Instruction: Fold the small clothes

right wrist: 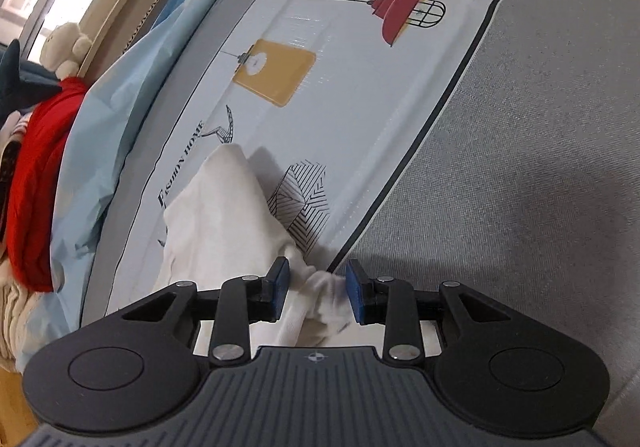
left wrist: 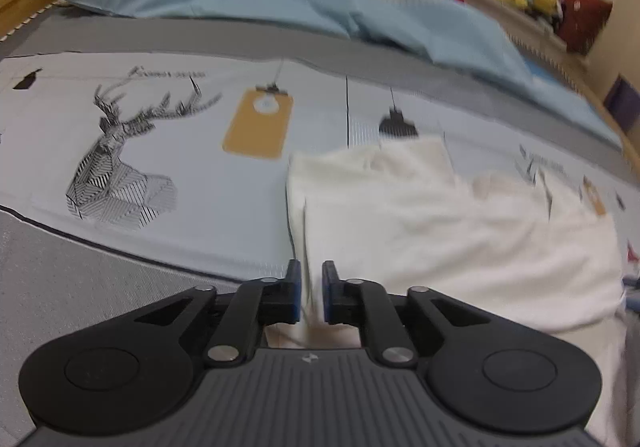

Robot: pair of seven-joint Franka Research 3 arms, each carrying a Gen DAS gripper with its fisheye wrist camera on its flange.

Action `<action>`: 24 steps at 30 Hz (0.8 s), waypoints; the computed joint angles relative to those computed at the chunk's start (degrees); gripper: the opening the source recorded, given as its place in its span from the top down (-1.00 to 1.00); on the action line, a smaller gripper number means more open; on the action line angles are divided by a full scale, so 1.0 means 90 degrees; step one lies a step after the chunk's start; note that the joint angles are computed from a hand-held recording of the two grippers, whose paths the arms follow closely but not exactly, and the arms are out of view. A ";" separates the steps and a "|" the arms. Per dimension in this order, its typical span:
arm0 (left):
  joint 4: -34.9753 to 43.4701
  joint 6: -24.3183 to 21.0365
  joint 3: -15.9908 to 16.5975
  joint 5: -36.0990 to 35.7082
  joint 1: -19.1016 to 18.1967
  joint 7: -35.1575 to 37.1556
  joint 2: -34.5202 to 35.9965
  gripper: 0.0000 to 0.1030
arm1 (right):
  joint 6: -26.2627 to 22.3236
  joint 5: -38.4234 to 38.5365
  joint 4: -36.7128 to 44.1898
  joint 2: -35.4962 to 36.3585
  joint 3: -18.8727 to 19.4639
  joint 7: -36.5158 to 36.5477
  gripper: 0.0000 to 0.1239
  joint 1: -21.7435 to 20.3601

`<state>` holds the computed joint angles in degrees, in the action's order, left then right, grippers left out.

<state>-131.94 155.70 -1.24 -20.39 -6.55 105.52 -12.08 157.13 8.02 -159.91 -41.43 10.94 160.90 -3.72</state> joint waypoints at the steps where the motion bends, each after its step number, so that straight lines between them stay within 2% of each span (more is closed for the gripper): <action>1: -0.0014 0.0072 0.0022 -0.0101 -0.0016 0.0003 -0.0016 0.75 | 0.0025 0.0009 -0.0014 -0.0008 -0.0034 -0.0043 0.51 0.0033; 2: 0.0006 0.0120 0.0033 -0.0152 -0.0029 0.0012 -0.0003 0.75 | 0.0109 0.0026 -0.0035 -0.0001 -0.0085 -0.0126 0.63 0.0082; 5: 0.0008 0.0291 -0.0006 -0.0140 -0.0052 0.0012 0.0021 0.75 | 0.0038 -0.0100 0.0079 0.0025 -0.0102 -0.0463 0.81 0.0097; 6: 0.0020 0.0325 -0.0014 -0.0125 -0.0061 0.0004 0.0036 0.75 | -0.0071 -0.0184 0.0148 0.0060 -0.0048 -0.0511 0.96 0.0027; 10: 0.0012 0.0462 -0.0003 -0.0243 -0.0171 0.0122 0.0037 0.75 | -0.1655 -0.0911 0.0528 -0.0230 0.0445 0.0059 1.00 -0.0619; 11: 0.0013 0.0449 0.0021 -0.0305 -0.0219 0.0224 0.0030 0.75 | -0.1876 -0.1120 0.0553 -0.0318 0.0499 0.0220 1.00 -0.0722; 12: 0.0013 0.0434 0.0039 -0.0358 -0.0261 0.0334 0.0028 0.75 | -0.1820 -0.1302 0.0519 -0.0386 0.0498 0.0291 1.00 -0.0748; 13: -0.0005 0.0449 0.0042 -0.0387 -0.0290 0.0432 0.0019 0.75 | -0.1425 -0.1410 0.0389 -0.0481 0.0419 0.0281 1.00 -0.0701; 15: -0.0038 0.0451 0.0047 -0.0435 -0.0336 0.0574 0.0004 0.75 | -0.0203 -0.1216 0.0091 -0.0470 0.0020 -0.0070 0.94 -0.0310; 16: -0.0039 0.0422 0.0053 -0.0468 -0.0353 0.0626 0.0004 0.75 | 0.0511 -0.0998 -0.0035 -0.0343 -0.0252 -0.0418 0.94 0.0022; 17: -0.0035 0.0397 0.0058 -0.0495 -0.0361 0.0671 0.0012 0.75 | 0.0948 -0.0751 -0.0038 -0.0115 -0.0652 -0.0930 0.94 0.0525; 18: -0.0033 0.0392 0.0049 -0.0497 -0.0354 0.0685 0.0023 0.75 | 0.1059 -0.0548 0.0028 0.0088 -0.1022 -0.1377 0.93 0.0999; 19: -0.0033 0.0397 0.0036 -0.0494 -0.0341 0.0677 0.0031 0.75 | 0.0847 -0.0067 0.0171 0.0289 -0.1171 -0.1991 0.93 0.1289; 20: -0.0033 0.0398 0.0026 -0.0500 -0.0330 0.0658 0.0035 0.75 | 0.0528 0.0122 0.0289 0.0431 -0.1175 -0.2249 0.93 0.1356; 21: -0.0027 0.0385 0.0027 -0.0521 -0.0327 0.0658 0.0040 0.75 | 0.0050 -0.0135 0.0413 0.0526 -0.1037 -0.2068 0.96 0.1202; 22: -0.0023 0.0366 0.0028 -0.0535 -0.0323 0.0670 0.0044 0.75 | -0.0521 -0.0677 0.0539 0.0570 -0.0713 -0.1558 1.00 0.0824; 23: -0.0018 0.0338 0.0032 -0.0538 -0.0315 0.0698 0.0048 0.75 | -0.0737 -0.0772 0.0541 0.0508 -0.0439 -0.1350 1.00 0.0502; 24: -0.0013 0.0321 0.0021 -0.0514 -0.0297 0.0693 0.0056 0.75 | -0.0707 -0.0748 0.0500 0.0421 -0.0263 -0.1185 1.00 0.0287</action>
